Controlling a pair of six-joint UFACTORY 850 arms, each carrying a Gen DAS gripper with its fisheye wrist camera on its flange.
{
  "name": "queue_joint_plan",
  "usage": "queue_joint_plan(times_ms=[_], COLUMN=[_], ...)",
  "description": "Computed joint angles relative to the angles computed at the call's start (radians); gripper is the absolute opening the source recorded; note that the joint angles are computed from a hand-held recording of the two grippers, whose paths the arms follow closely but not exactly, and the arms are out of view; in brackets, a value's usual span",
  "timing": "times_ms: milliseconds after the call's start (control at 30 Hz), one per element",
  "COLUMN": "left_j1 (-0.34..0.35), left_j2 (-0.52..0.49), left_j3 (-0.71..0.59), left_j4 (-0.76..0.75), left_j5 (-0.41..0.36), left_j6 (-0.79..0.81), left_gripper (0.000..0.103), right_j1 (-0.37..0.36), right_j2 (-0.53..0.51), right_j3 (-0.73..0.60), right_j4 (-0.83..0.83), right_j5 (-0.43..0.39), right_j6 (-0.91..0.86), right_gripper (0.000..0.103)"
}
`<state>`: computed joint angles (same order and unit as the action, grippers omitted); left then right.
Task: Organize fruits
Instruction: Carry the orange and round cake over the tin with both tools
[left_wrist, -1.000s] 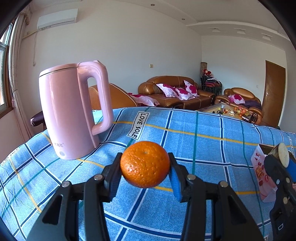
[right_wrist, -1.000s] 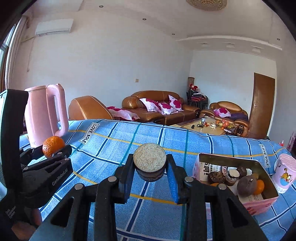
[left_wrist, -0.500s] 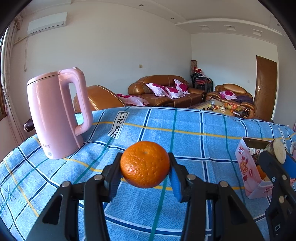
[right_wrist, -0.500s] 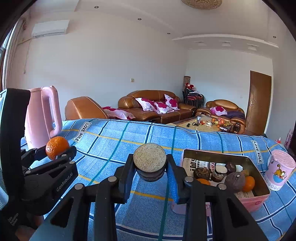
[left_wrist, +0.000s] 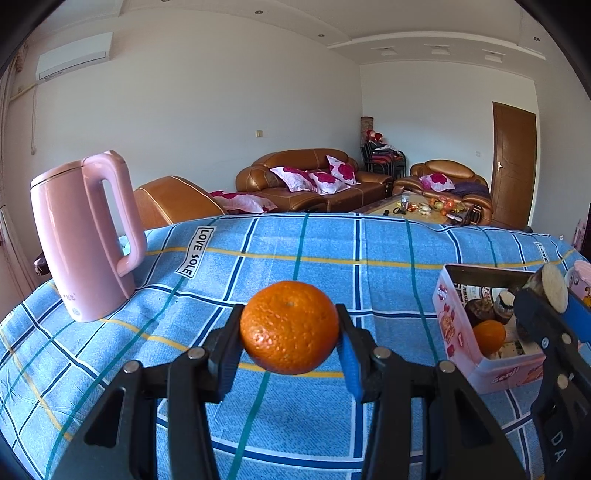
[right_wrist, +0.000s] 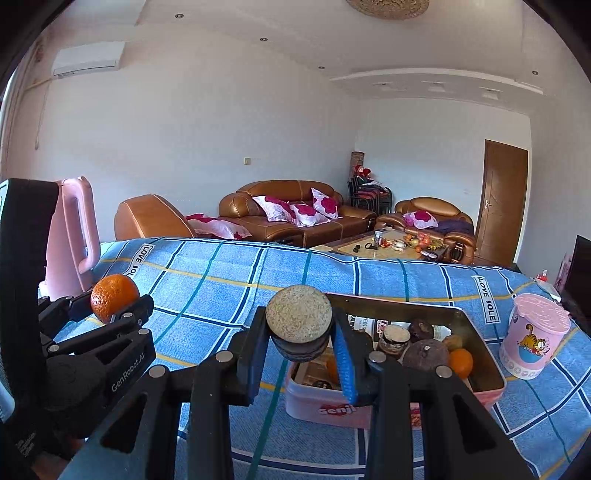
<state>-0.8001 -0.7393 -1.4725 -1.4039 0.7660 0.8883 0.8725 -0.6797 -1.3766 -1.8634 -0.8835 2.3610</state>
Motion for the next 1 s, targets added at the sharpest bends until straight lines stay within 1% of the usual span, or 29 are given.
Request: queue_joint_plan(times_ms=[467,700,1000], left_j1=[-0.041,-0.060,-0.084], left_j2=[-0.053,-0.095,-0.160], left_j3=[-0.093,-0.170,-0.296], left_j4=[-0.003,-0.009,-0.012], left_j5=[-0.024,-0.037,-0.087], left_j6=[0.048,0.096,0.157], left_gripper=[0.048,0.048,0.048], right_j1=[-0.034,-0.056,-0.097], right_j2=[0.078,0.116,0.164], right_j3=[0.119,0.168,0.239], right_j4=[-0.011,0.003,0.027], right_j5=[-0.049,-0.075,-0.104], right_j6=[0.060,0.078,0.121], right_gripper=[0.036,0.036,0.036])
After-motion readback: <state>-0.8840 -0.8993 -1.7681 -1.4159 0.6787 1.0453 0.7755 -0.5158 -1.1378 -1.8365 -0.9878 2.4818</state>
